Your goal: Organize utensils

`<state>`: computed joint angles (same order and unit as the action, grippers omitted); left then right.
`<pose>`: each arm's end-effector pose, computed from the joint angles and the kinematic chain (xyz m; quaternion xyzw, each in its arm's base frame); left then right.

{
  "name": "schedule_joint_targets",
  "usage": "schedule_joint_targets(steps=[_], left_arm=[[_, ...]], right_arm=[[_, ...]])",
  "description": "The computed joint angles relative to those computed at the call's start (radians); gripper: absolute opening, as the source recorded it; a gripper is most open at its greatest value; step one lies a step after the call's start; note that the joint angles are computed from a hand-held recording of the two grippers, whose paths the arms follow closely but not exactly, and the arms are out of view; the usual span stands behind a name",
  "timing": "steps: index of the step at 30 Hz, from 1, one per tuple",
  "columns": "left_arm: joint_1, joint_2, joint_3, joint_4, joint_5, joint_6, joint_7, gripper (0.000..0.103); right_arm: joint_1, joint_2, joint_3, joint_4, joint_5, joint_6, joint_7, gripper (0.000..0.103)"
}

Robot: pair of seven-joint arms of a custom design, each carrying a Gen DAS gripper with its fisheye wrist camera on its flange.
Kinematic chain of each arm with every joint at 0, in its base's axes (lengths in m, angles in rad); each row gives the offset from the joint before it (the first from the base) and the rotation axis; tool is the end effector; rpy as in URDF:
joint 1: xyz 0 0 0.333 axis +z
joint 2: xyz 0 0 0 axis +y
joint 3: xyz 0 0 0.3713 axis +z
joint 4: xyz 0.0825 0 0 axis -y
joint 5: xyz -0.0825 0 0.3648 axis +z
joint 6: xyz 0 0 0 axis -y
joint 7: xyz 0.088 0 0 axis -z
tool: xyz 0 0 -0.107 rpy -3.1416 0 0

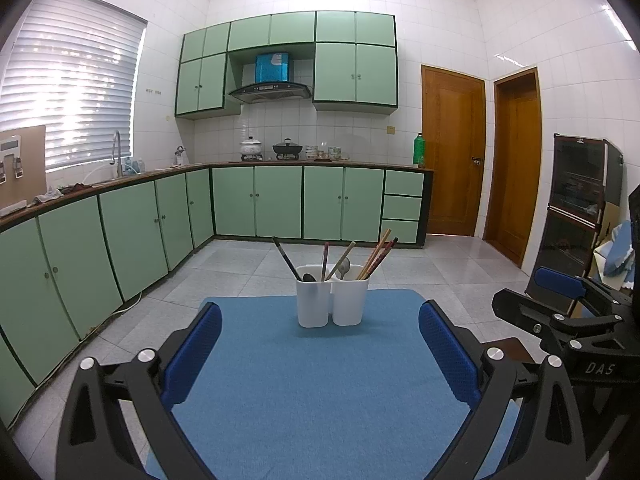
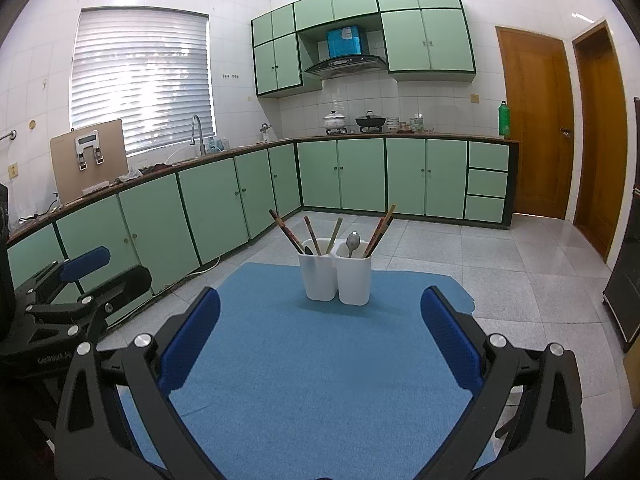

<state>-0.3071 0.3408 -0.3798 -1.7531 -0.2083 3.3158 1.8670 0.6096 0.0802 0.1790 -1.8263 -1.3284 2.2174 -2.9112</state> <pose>0.5705 -0.3789 0.5995 -0.3641 0.7282 -0.5264 0.2449 0.4537 0.4061 0.6028 -0.4935 0.6718 -0.4092 0.3710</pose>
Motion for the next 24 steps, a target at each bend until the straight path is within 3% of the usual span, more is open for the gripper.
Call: schedule_joint_targets(steps=[24], left_arm=[[-0.014, 0.000, 0.018, 0.004, 0.000, -0.004, -0.002, 0.097]], right_arm=[[-0.001, -0.001, -0.001, 0.001, 0.000, 0.004, -0.003, 0.097]])
